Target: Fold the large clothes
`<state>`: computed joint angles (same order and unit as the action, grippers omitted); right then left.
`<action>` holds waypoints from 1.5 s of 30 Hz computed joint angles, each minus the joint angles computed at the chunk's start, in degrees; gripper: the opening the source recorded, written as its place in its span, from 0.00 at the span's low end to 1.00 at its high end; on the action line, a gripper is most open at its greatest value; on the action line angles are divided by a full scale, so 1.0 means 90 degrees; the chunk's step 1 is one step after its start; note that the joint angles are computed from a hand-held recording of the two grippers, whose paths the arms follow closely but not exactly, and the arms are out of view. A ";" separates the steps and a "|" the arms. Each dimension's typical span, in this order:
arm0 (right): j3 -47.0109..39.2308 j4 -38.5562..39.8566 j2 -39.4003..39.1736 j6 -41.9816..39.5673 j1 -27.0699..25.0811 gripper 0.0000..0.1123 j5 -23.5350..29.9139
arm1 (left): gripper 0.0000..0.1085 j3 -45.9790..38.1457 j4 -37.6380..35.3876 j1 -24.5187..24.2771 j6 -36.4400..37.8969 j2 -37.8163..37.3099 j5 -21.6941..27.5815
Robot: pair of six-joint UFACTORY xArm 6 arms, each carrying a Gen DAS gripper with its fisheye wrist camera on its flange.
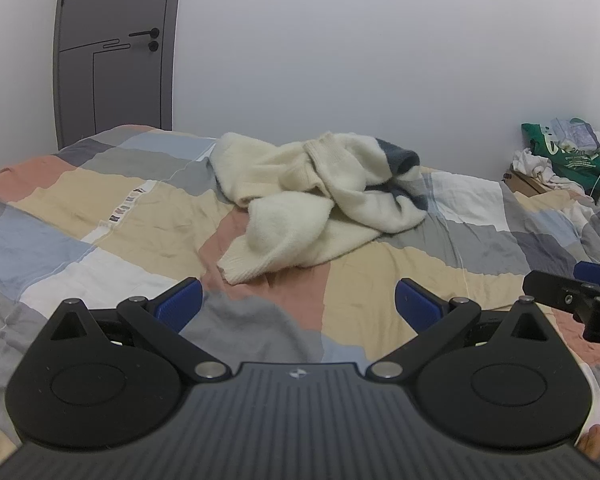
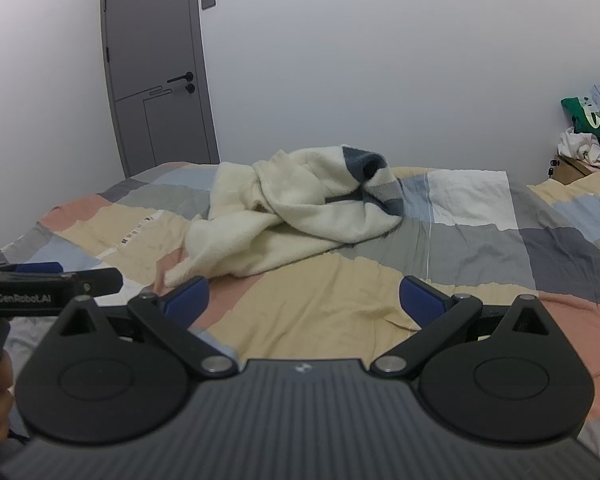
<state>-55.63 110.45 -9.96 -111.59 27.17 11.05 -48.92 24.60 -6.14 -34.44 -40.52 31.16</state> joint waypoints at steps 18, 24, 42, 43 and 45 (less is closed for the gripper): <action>0.0016 -0.0135 0.0023 0.0078 0.0030 0.92 -0.0099 | 0.95 0.0012 0.0025 -0.0008 -0.0036 -0.0013 0.0000; -0.0002 -0.0200 0.0031 0.0145 0.0049 0.92 -0.0133 | 0.95 0.0019 0.0048 -0.0009 -0.0046 -0.0013 -0.0008; -0.0106 0.0065 0.0096 -0.0115 0.0113 0.92 -0.0356 | 0.95 0.0072 0.0029 -0.0069 -0.0041 -0.0032 -0.0029; -0.0109 0.0071 0.0099 -0.0123 0.0105 0.92 -0.0349 | 0.95 0.0073 0.0042 -0.0070 -0.0054 -0.0033 -0.0030; -0.0110 -0.0001 0.0105 -0.0038 0.0092 0.92 -0.0323 | 0.95 0.0072 0.0050 -0.0072 -0.0062 -0.0031 -0.0029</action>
